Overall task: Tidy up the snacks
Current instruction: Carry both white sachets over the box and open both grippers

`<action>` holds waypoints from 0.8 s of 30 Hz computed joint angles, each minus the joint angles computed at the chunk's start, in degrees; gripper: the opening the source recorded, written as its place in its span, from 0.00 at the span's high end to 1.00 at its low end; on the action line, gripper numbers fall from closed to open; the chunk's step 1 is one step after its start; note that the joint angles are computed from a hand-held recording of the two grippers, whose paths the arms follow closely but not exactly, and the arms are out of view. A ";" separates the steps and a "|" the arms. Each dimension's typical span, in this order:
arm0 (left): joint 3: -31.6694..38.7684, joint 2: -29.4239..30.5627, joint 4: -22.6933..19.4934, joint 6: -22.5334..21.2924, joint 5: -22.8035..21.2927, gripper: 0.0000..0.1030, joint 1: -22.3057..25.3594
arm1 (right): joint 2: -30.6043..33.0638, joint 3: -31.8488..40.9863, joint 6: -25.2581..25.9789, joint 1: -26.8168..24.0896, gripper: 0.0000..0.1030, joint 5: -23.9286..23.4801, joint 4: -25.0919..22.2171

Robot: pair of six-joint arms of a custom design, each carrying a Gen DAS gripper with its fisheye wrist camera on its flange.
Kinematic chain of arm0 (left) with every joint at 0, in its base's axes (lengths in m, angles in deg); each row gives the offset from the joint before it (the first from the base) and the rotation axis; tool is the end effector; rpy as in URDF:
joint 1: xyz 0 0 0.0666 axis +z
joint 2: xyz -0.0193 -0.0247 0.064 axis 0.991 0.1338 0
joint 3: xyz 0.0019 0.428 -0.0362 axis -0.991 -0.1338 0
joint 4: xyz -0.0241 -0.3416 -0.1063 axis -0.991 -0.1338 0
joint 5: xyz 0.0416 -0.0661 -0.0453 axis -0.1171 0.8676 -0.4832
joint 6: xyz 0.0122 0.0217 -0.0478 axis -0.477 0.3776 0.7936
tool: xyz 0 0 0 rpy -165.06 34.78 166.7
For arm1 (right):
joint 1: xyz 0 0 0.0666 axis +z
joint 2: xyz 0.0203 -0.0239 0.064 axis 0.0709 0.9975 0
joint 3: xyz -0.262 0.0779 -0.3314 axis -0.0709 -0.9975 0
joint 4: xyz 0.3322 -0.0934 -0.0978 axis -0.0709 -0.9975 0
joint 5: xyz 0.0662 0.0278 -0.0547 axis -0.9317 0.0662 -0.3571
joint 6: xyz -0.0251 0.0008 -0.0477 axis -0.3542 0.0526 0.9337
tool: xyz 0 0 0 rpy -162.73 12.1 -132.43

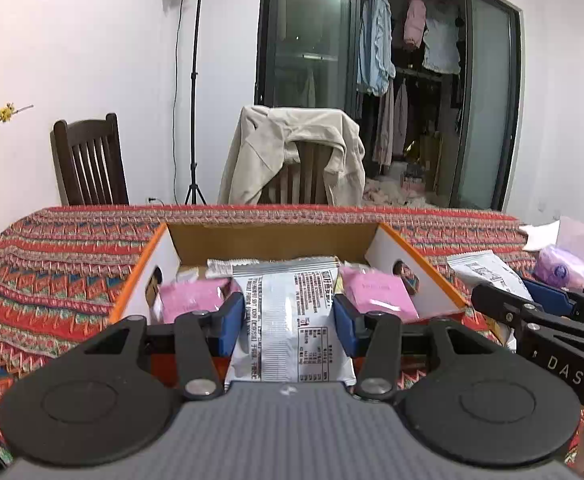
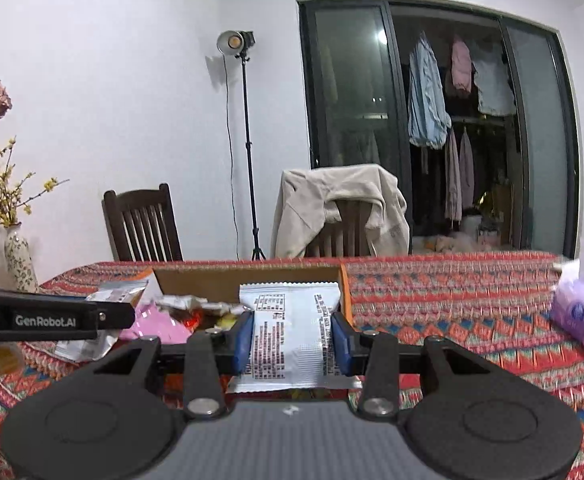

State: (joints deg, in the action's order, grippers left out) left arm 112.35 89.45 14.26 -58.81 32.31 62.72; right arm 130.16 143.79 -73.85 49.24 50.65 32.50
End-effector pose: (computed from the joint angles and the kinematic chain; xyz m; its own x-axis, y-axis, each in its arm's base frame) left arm 0.4050 -0.1495 0.5422 -0.3743 0.1522 -0.9148 0.4494 0.8926 -0.0354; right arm 0.2885 0.2497 0.4954 -0.2198 0.1291 -0.9670 0.1826 0.9791 0.0892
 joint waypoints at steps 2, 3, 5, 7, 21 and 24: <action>0.77 0.54 0.50 -0.04 0.46 0.52 0.61 | 0.90 1.44 0.99 -0.32 0.61 -0.08 0.03; 1.17 0.83 0.74 -0.07 0.69 0.52 0.95 | 1.41 2.20 1.37 -0.55 0.61 -0.24 0.08; 2.02 1.51 1.25 0.00 1.16 0.52 1.68 | 2.63 3.90 2.04 -0.95 0.61 -0.54 -0.06; 3.07 2.37 1.52 0.29 1.27 0.52 2.07 | 3.89 5.58 2.69 -1.42 0.61 -0.88 -0.11; 12.57 10.83 2.45 3.18 0.91 0.52 3.84 | 12.80 15.90 4.59 -6.21 0.61 -5.02 -0.26; 12.98 12.40 3.76 3.46 0.48 0.52 3.93 | 14.04 16.33 3.97 -7.68 0.61 -5.61 0.23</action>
